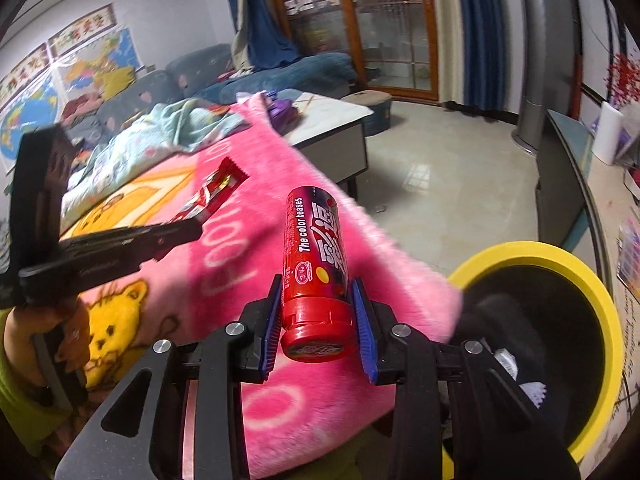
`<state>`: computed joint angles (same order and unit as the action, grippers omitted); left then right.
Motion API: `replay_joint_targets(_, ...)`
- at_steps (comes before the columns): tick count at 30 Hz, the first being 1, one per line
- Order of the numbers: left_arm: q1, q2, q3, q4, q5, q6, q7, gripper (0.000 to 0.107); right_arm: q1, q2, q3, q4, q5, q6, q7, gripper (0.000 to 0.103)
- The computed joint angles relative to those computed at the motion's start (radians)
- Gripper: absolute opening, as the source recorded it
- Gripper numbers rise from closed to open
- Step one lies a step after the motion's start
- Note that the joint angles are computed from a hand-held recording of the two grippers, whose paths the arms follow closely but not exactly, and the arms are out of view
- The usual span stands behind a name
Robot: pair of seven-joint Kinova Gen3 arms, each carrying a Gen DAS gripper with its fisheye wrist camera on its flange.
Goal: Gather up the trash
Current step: 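Carry the red wrapper and red candy tube over the yellow bin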
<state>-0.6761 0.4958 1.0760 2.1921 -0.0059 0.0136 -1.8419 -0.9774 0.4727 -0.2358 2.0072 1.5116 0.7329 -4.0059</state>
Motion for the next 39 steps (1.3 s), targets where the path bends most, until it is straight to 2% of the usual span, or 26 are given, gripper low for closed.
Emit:
replay_joint_targets(11, 0.039, -0.025, 0.054, 0.028, -0.018, -0.016, 0.014, 0.011, 0.002, -0.051, -0.026, 0.102, 0.005, 0.073, -0.141, 0.031)
replay_joint_targets(23, 0.136, -0.062, 0.055, 0.039, -0.054, -0.031, 0.048, 0.011, 0.012, -0.108, -0.069, 0.237, -0.012, 0.141, -0.343, 0.031)
replay_joint_targets(26, 0.173, -0.069, 0.045, 0.041, -0.063, -0.037, 0.056, 0.011, 0.01, -0.122, -0.081, 0.273, -0.022, 0.163, -0.402, 0.031)
replay_joint_targets(30, 0.235, -0.076, 0.023, 0.04, -0.075, -0.04, 0.069, 0.011, 0.002, -0.135, -0.091, 0.301, -0.087, 0.192, -0.423, 0.031)
replay_joint_targets(39, 0.407, -0.081, -0.068, 0.023, -0.1, -0.043, 0.089, 0.011, -0.005, -0.158, -0.11, 0.404, -0.103, 0.197, -0.608, 0.029)
